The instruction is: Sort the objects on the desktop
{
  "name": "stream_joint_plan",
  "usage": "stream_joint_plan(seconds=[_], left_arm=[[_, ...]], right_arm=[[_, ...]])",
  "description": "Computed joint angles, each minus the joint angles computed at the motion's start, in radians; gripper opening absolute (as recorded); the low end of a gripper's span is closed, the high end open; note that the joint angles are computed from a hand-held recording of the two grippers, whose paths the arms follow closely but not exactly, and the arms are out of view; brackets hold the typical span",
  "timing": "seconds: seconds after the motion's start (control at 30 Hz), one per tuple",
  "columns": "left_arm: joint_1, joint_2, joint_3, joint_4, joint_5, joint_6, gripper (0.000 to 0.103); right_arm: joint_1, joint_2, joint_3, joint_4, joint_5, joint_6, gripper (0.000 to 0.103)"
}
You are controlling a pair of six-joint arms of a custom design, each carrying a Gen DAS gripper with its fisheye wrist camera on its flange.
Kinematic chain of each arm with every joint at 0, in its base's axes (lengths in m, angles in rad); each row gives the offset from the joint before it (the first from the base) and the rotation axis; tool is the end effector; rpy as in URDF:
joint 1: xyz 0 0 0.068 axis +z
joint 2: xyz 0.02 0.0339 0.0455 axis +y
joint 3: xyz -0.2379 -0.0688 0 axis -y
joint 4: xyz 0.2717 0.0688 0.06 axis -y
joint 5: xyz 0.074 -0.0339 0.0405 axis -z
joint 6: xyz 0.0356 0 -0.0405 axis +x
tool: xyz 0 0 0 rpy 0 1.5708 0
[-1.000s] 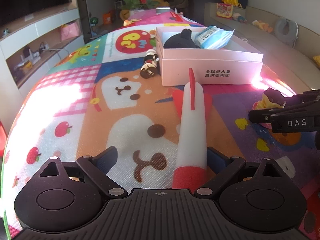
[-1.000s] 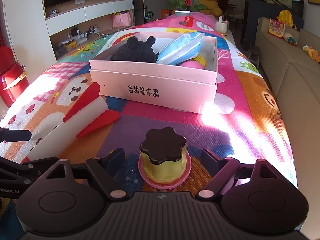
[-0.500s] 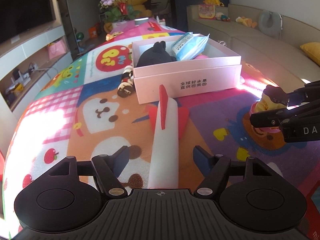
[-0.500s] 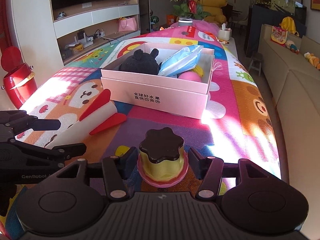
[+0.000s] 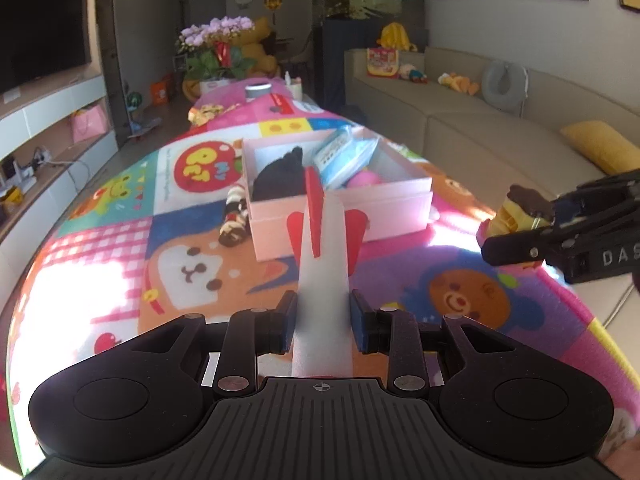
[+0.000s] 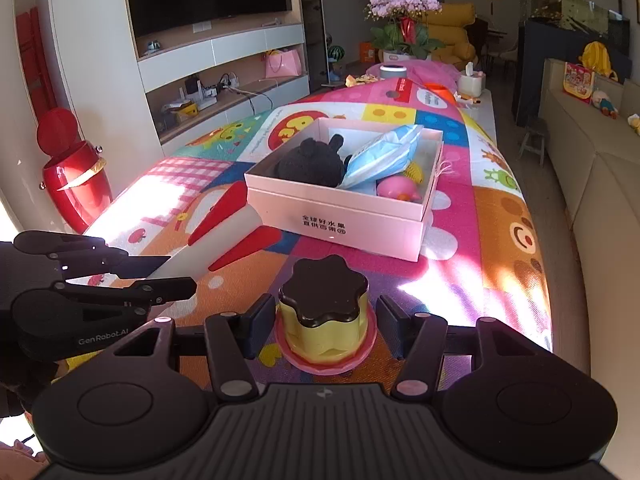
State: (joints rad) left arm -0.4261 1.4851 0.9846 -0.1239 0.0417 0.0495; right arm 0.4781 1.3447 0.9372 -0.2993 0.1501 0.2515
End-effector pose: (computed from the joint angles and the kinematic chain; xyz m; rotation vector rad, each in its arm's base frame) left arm 0.3233 -0.1484 0.2087 0.5426 2.1386 -0.2566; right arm 0.2892 0.1439 0.2218 -0.1789 2.2701 0.2145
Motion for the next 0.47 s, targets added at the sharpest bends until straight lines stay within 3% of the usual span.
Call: stream_joint_plan(seconds=[0.1, 0.2, 0.33, 0.37, 0.4, 0.47], left_arm=[[0.016, 0.076, 0.156, -0.039, 0.033, -0.048, 0.032], [0.024, 0.242, 0.384, -0.072, 0.059, -0.103, 0.032], [0.023, 0.544, 0.805, -0.175, 0.088, -0.247, 0.033], [0.022, 0.611, 0.901, -0.2, 0.094, -0.271, 0.036], [0.023, 0.666, 0.981, -0.224, 0.101, -0.28, 0.046], [0.029, 0.705, 1.025, -0.216, 0.098, -0.284, 0.064]], right_arm=[[-0.006, -0.041, -0.003, 0.0, 0.004, -0.002, 0.056], [-0.006, -0.066, -0.008, 0.018, 0.005, -0.013, 0.056], [-0.009, -0.064, -0.007, 0.035, 0.003, -0.017, 0.056], [-0.011, -0.059, -0.003, 0.037, 0.004, -0.016, 0.056], [-0.013, -0.053, -0.001, 0.04, 0.009, -0.013, 0.056], [-0.02, -0.045, 0.007, 0.04, 0.016, -0.008, 0.056]])
